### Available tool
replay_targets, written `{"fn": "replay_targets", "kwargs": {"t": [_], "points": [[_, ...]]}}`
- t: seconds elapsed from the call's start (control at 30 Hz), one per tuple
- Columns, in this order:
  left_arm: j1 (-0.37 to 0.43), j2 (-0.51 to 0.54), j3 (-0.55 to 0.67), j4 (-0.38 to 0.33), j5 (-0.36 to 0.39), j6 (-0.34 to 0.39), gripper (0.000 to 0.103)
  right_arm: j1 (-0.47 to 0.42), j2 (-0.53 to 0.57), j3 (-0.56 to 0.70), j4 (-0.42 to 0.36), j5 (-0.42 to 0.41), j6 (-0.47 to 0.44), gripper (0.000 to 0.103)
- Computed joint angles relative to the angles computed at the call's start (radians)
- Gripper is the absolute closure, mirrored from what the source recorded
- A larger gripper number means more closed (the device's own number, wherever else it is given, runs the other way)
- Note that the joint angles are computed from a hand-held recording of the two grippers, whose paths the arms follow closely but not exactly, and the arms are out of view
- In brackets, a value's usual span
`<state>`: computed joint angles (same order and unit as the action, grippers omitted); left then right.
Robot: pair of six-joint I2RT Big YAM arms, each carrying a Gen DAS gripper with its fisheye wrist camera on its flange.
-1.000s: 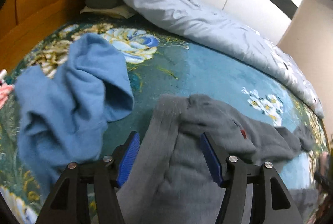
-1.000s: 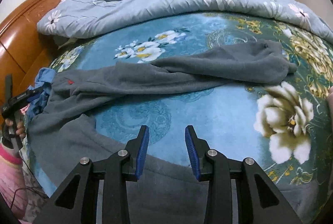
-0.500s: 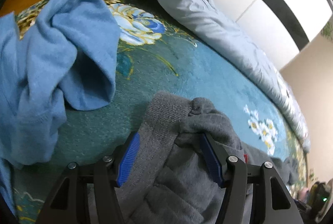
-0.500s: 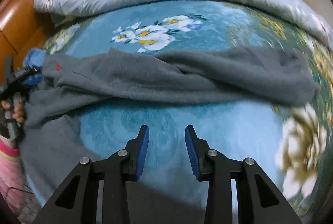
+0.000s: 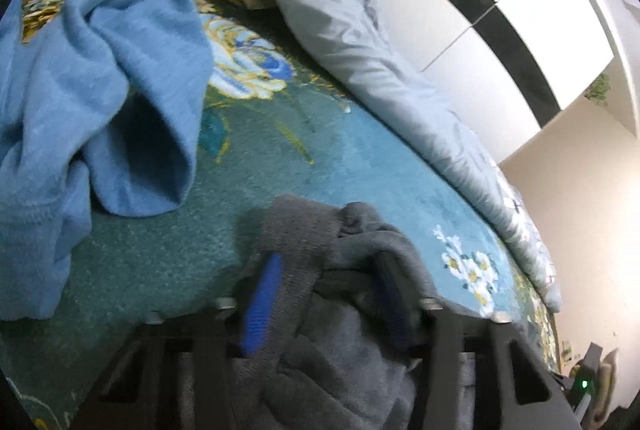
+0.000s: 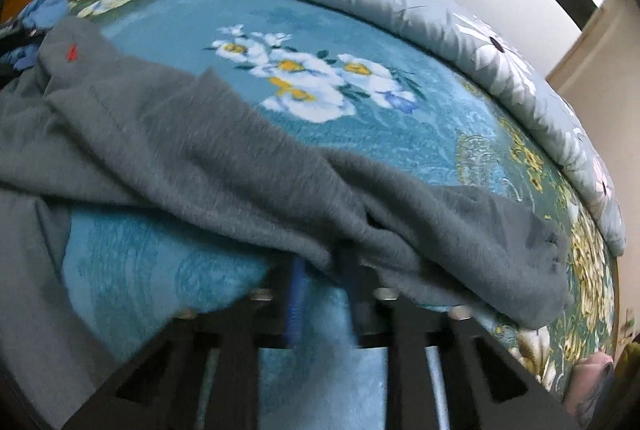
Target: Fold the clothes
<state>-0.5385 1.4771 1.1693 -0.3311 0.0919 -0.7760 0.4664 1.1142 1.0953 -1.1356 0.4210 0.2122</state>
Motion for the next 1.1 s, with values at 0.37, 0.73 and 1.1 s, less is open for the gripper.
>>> {"fn": "replay_targets", "kwargs": {"t": [0.37,0.73,1.1], "points": [[-0.039,-0.118,0.009,0.035,-0.149,0.033,0.103,0.012,-0.046,0.230,-0.117,0.107,0.018,0.100],[-0.035,-0.008,0.115,-0.142,-0.188,0.060,0.102,-0.062,0.120,0.360,-0.149,0.087,-0.019,0.100],[0.097,0.032,0.090,-0.114,0.216,-0.068,0.041,-0.089,0.090,0.302,-0.184,0.049,0.001,0.100]]}}
